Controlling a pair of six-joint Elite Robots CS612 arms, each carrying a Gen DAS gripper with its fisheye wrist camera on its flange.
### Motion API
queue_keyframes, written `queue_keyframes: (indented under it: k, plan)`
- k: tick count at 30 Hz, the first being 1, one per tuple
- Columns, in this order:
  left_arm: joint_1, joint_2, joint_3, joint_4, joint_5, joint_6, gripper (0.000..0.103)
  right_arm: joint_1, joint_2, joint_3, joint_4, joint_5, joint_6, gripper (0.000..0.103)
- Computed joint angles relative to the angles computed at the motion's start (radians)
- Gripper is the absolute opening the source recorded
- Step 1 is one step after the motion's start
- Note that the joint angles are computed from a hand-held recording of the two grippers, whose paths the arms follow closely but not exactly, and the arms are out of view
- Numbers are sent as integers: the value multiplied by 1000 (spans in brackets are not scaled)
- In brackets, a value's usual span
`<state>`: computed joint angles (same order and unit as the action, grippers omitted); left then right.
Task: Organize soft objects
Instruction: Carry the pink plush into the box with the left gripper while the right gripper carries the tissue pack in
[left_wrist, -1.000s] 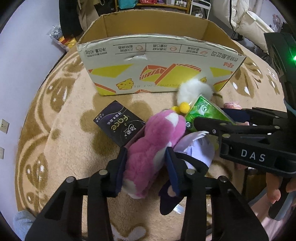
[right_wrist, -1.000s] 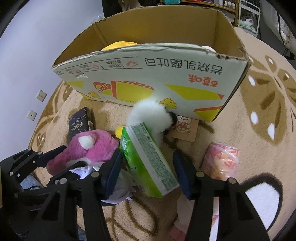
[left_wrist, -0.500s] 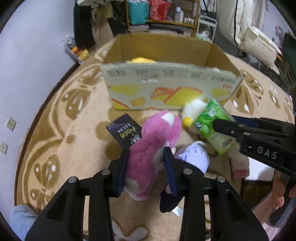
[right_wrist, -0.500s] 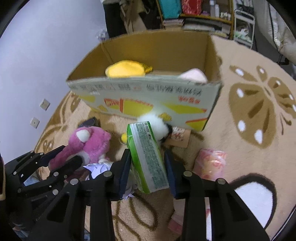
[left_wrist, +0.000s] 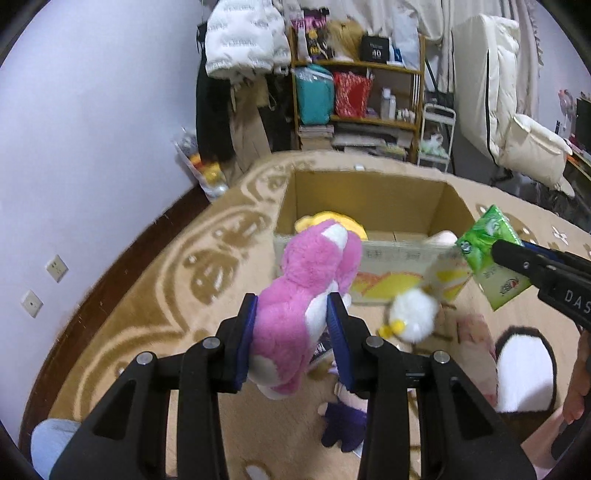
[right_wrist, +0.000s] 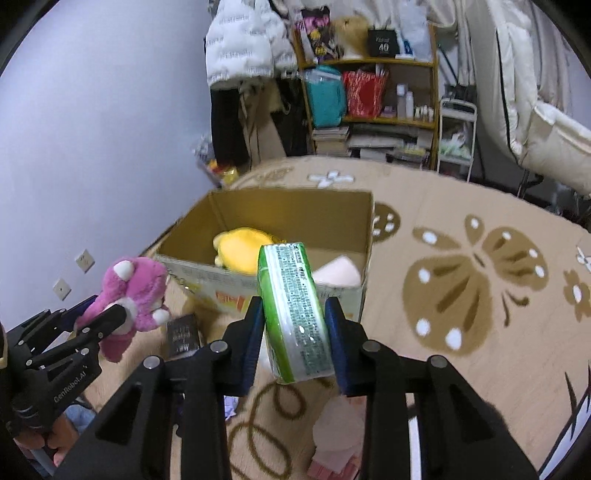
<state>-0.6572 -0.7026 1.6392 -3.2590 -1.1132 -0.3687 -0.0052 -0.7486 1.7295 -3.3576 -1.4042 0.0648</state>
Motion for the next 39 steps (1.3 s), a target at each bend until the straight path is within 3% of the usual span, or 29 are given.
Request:
queue_keyframes:
  k: [13, 17, 39]
  plan:
    - [3, 24, -41, -128, 80, 67, 36, 1, 20, -32, -98, -25, 23, 34]
    - [4, 45, -89, -139, 100, 124, 36, 3, 32, -55, -105, -29, 19, 34]
    - [35, 123, -271, -13, 58, 167, 36, 15, 108, -205, -60, -84, -55, 31]
